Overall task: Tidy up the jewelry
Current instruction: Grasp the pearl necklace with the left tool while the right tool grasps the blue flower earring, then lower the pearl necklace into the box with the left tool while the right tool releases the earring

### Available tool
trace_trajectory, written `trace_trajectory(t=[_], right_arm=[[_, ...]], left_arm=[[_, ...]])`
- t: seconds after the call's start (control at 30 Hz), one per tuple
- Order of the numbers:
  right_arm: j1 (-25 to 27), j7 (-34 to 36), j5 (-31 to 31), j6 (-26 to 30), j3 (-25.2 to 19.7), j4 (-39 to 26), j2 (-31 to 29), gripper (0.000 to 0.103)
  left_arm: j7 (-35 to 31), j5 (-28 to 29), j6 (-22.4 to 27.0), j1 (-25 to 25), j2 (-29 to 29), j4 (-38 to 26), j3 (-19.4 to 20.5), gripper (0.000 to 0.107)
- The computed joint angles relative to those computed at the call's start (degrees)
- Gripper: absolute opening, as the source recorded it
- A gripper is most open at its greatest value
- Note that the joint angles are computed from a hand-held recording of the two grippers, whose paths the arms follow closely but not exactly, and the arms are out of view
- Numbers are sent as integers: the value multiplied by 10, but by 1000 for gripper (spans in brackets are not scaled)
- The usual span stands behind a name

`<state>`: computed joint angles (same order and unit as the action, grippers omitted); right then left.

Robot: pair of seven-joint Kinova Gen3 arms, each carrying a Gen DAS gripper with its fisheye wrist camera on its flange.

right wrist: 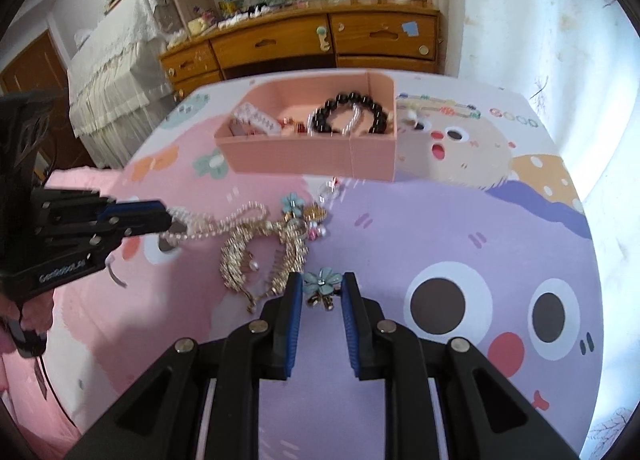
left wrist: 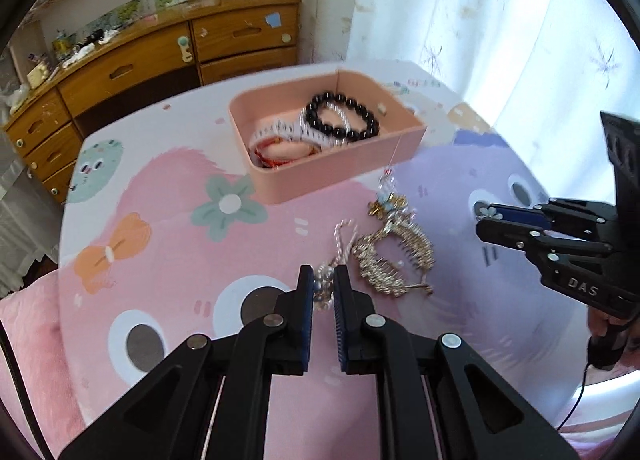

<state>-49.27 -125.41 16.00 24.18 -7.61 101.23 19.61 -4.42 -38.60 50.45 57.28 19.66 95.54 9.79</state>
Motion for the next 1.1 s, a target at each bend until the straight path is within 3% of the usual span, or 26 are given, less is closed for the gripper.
trace_trajectory(t=[0.2, 0.4, 0.6, 0.8, 0.9, 1.1], right_arm=[[0, -29, -4, -3, 4, -3, -26, 19], [-4, -41, 19, 35, -5, -30, -42, 19], [-20, -67, 77, 84, -4, -72, -41, 19], [-13, -74, 82, 131, -8, -133, -24, 19], [3, -67, 67, 112, -8, -151, -16, 19], [-3, -55, 83, 79, 11, -184, 11, 20]], left_arm=[[6, -19, 67, 17, -30, -32, 14, 7], [-29, 3, 65, -16, -74, -54, 36, 7], [-74, 20, 119, -41, -74, -120, 45, 7], [-65, -50, 116, -36, -69, -136, 29, 7], [-52, -82, 99, -41, -64, -135, 21, 7], [7, -139, 18, -65, -60, -105, -3, 8]])
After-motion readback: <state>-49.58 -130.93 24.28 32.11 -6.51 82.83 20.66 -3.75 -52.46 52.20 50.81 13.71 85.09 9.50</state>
